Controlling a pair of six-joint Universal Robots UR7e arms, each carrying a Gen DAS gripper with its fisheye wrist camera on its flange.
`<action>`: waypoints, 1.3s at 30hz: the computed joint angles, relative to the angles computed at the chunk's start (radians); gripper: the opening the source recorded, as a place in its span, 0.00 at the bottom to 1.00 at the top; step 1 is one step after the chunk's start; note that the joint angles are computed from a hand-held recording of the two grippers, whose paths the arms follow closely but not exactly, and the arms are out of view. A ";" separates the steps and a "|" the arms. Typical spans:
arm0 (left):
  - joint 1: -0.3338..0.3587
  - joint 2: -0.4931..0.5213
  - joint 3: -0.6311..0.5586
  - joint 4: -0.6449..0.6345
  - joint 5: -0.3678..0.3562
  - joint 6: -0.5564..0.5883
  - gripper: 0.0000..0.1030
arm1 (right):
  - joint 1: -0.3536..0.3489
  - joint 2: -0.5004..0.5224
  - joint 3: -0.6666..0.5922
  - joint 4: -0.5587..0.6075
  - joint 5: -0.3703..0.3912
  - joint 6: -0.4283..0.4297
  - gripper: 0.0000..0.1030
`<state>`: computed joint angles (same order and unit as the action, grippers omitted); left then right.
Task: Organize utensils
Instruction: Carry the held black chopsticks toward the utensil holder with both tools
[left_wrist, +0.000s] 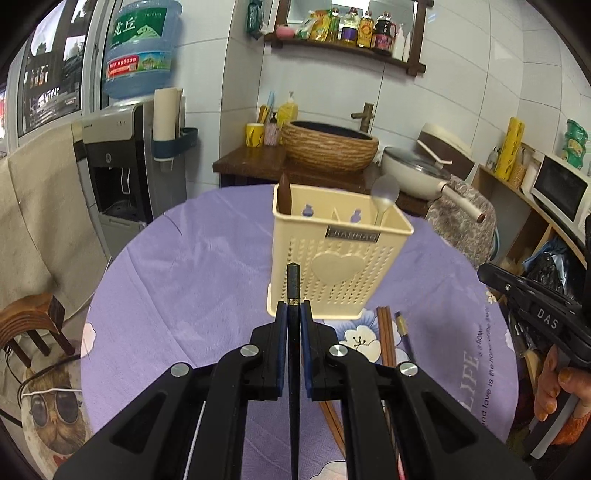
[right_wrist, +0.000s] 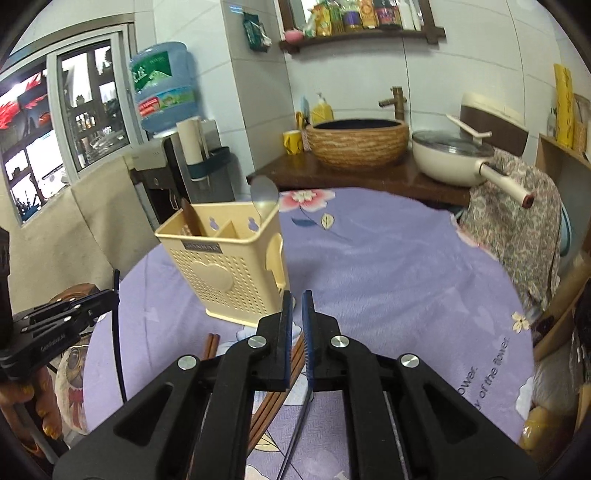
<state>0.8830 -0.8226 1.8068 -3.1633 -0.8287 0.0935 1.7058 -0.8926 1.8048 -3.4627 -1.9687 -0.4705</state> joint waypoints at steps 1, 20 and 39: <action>-0.004 -0.004 0.004 -0.009 0.002 0.006 0.07 | 0.004 -0.008 0.007 0.000 0.005 -0.010 0.03; -0.034 -0.037 0.037 -0.078 0.014 0.045 0.07 | -0.091 0.146 -0.146 0.201 -0.157 0.118 0.26; -0.037 -0.038 0.038 -0.073 0.012 0.040 0.07 | -0.081 0.255 -0.267 0.213 -0.295 0.105 0.09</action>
